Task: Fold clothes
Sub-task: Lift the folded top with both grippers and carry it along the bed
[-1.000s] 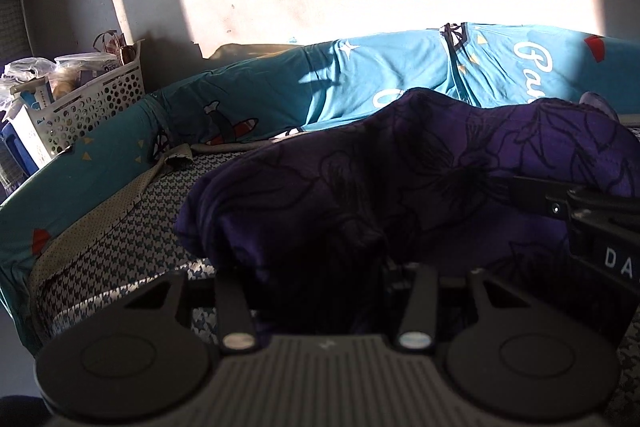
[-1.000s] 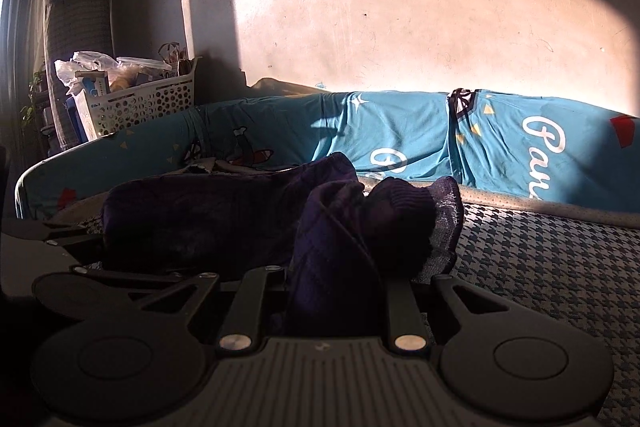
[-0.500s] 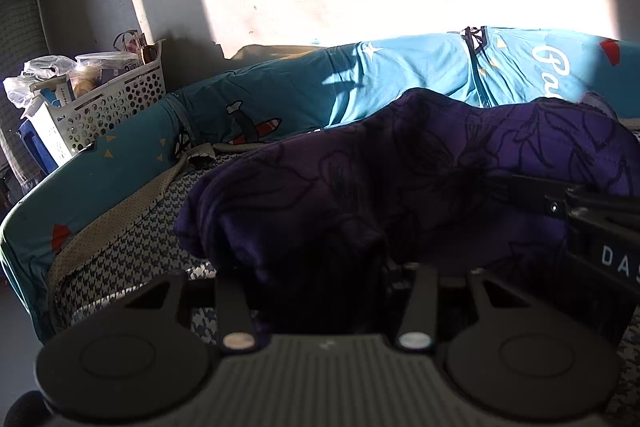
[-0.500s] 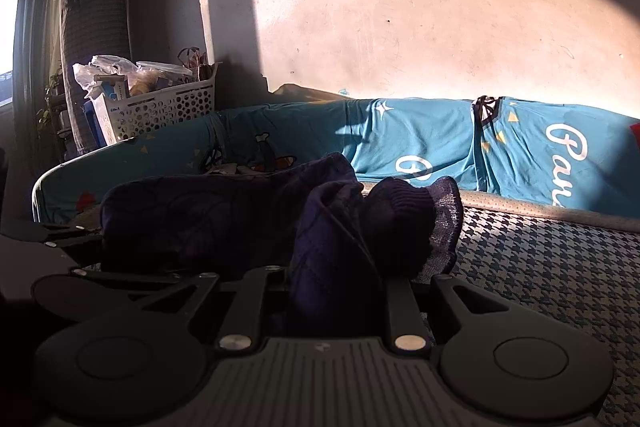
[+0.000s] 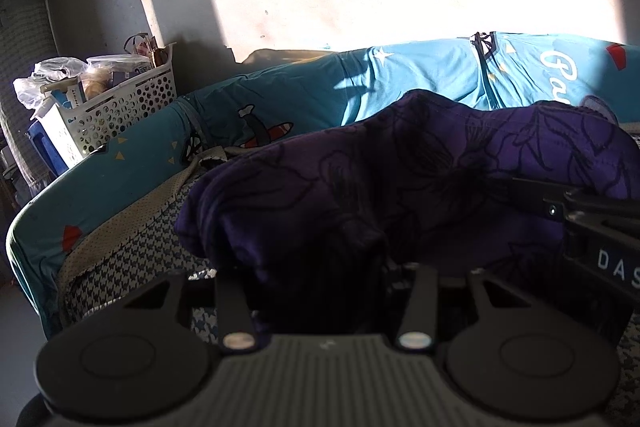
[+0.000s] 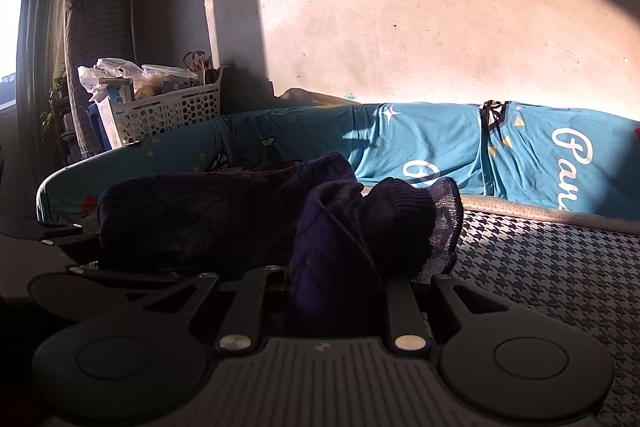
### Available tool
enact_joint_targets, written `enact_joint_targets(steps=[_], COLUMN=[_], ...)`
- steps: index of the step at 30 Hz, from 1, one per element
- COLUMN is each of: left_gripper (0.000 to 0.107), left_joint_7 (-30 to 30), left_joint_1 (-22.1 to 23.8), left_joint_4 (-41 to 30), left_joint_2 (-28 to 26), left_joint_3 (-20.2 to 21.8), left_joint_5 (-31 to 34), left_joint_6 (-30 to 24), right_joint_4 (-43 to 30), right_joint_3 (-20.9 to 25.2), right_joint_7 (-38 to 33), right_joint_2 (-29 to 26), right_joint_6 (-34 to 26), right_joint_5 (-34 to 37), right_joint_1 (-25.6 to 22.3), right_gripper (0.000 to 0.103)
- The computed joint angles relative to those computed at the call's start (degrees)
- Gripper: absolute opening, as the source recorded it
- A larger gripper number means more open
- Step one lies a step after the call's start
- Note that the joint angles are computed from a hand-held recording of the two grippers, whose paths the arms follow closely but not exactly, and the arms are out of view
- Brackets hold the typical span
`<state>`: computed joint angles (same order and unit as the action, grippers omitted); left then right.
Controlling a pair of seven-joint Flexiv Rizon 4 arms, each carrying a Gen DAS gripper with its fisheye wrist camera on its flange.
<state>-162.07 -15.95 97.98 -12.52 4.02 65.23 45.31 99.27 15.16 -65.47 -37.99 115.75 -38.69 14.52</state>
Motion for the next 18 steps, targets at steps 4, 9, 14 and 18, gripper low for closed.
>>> enact_joint_targets(steps=[4, 9, 14, 18], left_gripper=[0.042, 0.042, 0.042, 0.042], left_joint_7=[-0.5, -1.19, -1.89, -2.49], left_joint_1=[0.28, 0.96, 1.91, 2.86], left_joint_4=[0.58, 1.54, 2.57, 3.47], left_joint_2=[0.22, 0.56, 0.8, 1.13], left_joint_3=[0.18, 0.4, 0.72, 1.09], left_joint_5=[0.09, 0.08, 0.07, 0.05], left_joint_6=[0.23, 0.77, 1.54, 2.33], right_joint_4=[-0.04, -0.62, -1.46, -2.53], right_joint_3=[-0.48, -0.33, -0.2, 0.15], right_joint_7=[-0.44, -1.09, -1.94, -2.74], right_joint_2=[-0.07, -0.55, -1.23, -2.0], right_joint_6=[-0.19, -1.07, -2.19, -3.17], right_joint_5=[0.83, 1.07, 1.73, 2.24], right_joint_1=[0.96, 1.67, 2.71, 3.51], right_gripper=[0.019, 0.019, 0.019, 0.019])
